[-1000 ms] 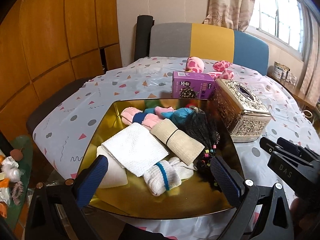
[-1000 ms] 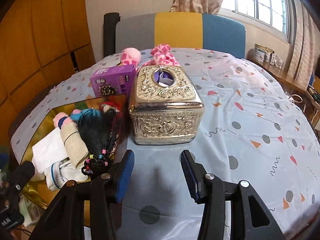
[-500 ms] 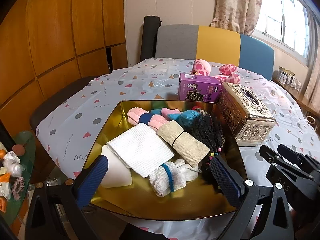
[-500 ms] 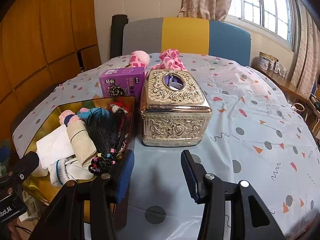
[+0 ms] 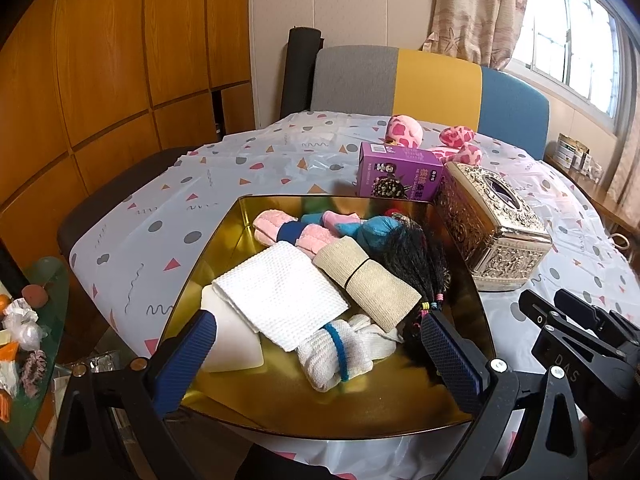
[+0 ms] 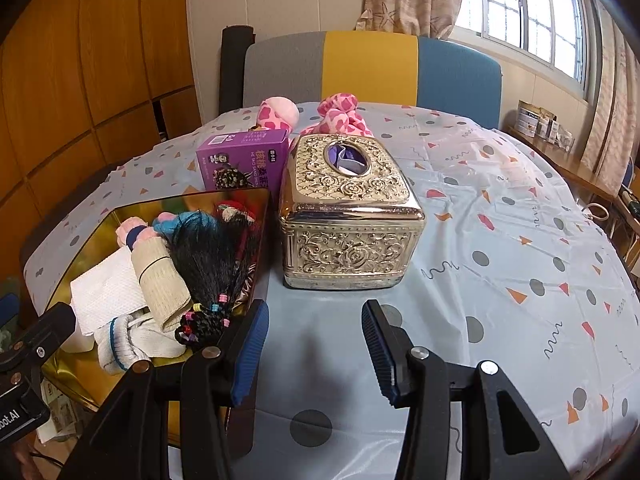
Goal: Organize soft objects
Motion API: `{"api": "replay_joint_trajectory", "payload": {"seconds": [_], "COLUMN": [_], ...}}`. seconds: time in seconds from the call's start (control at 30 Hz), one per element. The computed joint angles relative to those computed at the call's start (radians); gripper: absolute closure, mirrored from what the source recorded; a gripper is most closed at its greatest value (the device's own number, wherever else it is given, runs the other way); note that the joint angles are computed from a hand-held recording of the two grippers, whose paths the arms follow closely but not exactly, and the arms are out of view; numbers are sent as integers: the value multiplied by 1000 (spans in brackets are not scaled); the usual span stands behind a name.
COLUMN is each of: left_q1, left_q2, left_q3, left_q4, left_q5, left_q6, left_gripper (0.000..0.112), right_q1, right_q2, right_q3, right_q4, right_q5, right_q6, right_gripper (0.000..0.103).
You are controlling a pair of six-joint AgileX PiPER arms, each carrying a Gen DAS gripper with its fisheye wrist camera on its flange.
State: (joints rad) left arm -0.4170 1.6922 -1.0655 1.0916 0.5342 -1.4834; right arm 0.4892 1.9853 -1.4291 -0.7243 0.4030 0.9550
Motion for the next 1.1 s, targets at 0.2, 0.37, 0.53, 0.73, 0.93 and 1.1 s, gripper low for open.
{"api": "replay_joint_trajectory", "payload": {"seconds": [0.2,0.37,0.53,0.73,0.93,1.1], "left_q1": [-1,-1,-1,1,1,1], "left_q2": [2,1,2,0,-2,0], "left_q3": [0,0,5,6,6,4], "left_q4": [-6,-7,-9,-19,-26,-29], "left_q5": [4,3,5,6,8,8], "left_q6": [4,6,4,11,19,22], "left_gripper": [10,10,10,10,10,10], "right_q1": [-1,-1,0,0,1,3], "right_q2": [-2,-5,-5,-9,-10,-11], "right_q3": [3,7,7,9,8,8], "right_q4": [-3,-4,-6,-11,-5,-13], "right_q5": [-2,-3,-2,-1,3,5], "right_q6": [3,5,7,11,5,14], "right_gripper": [54,54,54,54,54,54]}}
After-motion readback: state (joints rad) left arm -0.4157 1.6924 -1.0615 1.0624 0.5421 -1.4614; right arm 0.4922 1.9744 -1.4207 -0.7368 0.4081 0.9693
